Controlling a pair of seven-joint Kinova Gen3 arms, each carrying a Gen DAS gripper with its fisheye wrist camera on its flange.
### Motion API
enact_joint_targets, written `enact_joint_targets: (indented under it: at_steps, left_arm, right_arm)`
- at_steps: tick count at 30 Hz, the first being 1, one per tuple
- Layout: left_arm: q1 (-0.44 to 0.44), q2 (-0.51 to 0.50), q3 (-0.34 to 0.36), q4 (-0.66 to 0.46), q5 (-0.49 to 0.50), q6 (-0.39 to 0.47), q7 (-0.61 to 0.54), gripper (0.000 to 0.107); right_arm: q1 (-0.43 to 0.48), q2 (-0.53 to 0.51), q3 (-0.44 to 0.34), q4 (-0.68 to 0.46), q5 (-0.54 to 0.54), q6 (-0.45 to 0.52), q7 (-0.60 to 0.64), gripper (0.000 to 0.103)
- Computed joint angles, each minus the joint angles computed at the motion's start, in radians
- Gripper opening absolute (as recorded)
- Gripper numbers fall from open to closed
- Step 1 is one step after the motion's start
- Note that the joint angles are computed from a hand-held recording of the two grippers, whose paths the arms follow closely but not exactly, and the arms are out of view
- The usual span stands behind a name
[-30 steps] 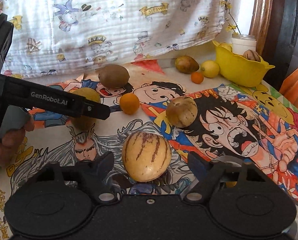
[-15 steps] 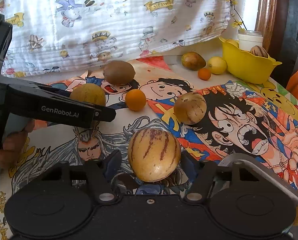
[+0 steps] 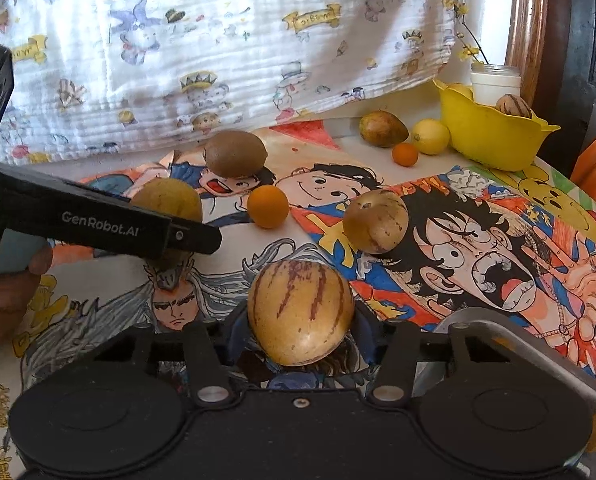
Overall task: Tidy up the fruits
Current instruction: 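Grasp the yellow mango with the left tool while the right tool grasps the striped melon, then carry the mango and striped melon onto the metal tray and open both tools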
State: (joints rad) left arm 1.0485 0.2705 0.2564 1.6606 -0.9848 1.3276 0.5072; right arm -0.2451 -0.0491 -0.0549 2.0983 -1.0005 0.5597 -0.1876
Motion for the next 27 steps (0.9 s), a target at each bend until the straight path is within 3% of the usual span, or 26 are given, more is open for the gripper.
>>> enact_joint_targets:
  at_steps: [7,15,21,27]
  left_arm:
    - [0.038,0.013,0.004,-0.048,-0.007,0.07,0.003,0.067]
    - [0.088,0.05,-0.003,-0.153,-0.03,0.146,-0.044,0.067]
    - [0.123,0.096,-0.028,-0.237,-0.054,0.128,-0.092,0.067]
    - [0.146,0.151,-0.066,-0.316,-0.061,0.045,-0.163,0.067]
  right_arm:
    - [0.03,-0.054,0.056,0.024,-0.109,0.067,0.091,0.054]
    - [0.101,-0.131,0.163,0.028,-0.092,0.184,0.127,0.054]
    - [0.172,-0.167,0.263,0.048,-0.093,0.248,0.208,0.054]
    - [0.252,-0.153,0.322,0.074,-0.127,0.266,0.29,0.054]
